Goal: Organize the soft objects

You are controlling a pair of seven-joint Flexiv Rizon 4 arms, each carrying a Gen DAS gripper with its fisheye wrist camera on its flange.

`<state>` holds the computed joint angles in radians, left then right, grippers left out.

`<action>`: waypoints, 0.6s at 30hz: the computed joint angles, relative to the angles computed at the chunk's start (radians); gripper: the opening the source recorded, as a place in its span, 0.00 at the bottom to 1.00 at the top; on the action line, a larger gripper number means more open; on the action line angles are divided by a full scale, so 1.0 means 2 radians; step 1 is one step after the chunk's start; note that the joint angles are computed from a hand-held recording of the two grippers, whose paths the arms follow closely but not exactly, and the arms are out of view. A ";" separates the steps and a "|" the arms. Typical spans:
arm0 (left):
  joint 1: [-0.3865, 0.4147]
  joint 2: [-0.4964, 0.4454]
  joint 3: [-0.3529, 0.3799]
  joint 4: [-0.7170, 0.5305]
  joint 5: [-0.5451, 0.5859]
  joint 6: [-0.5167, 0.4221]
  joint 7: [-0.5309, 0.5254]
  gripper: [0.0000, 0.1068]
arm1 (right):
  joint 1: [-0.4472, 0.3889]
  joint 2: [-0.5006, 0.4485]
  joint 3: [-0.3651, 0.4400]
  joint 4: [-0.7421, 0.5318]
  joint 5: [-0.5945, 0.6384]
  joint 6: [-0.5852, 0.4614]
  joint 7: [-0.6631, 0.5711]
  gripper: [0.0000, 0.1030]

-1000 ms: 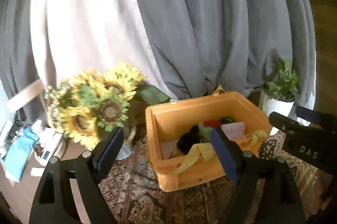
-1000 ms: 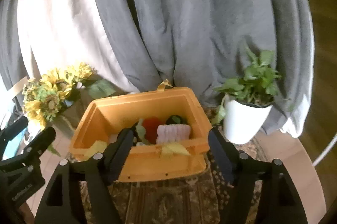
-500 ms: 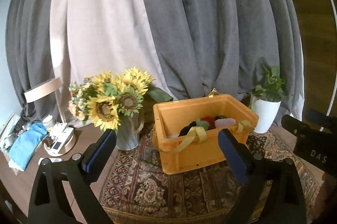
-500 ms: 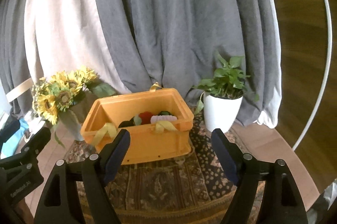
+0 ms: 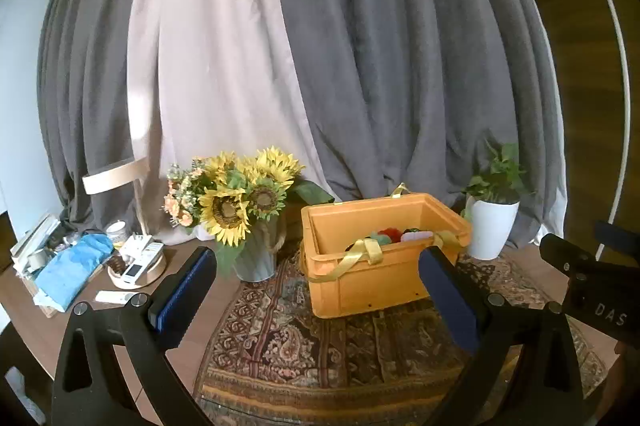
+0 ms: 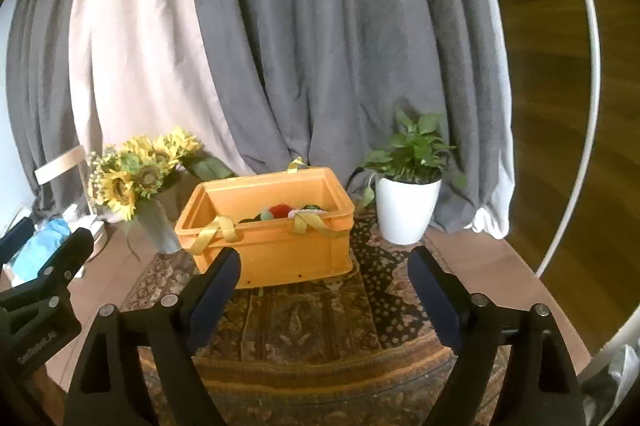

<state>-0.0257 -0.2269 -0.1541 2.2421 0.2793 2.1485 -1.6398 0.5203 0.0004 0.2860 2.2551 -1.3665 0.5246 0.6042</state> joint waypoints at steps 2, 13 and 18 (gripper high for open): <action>-0.010 0.014 0.012 0.021 -0.009 0.010 0.006 0.96 | 0.006 0.009 0.009 0.006 0.007 -0.013 0.003 0.84; -0.005 0.116 0.056 0.090 0.106 -0.012 -0.092 0.96 | 0.058 0.045 0.064 0.029 0.073 -0.079 0.022 0.84; -0.036 0.144 0.112 0.091 0.182 -0.026 -0.151 0.96 | 0.085 0.048 0.081 0.029 0.099 -0.110 0.033 0.84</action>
<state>-0.0973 0.0608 0.0695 2.4241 0.6432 2.0960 -1.9421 0.6896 0.0973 0.4481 2.3132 -1.1678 0.3046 0.6694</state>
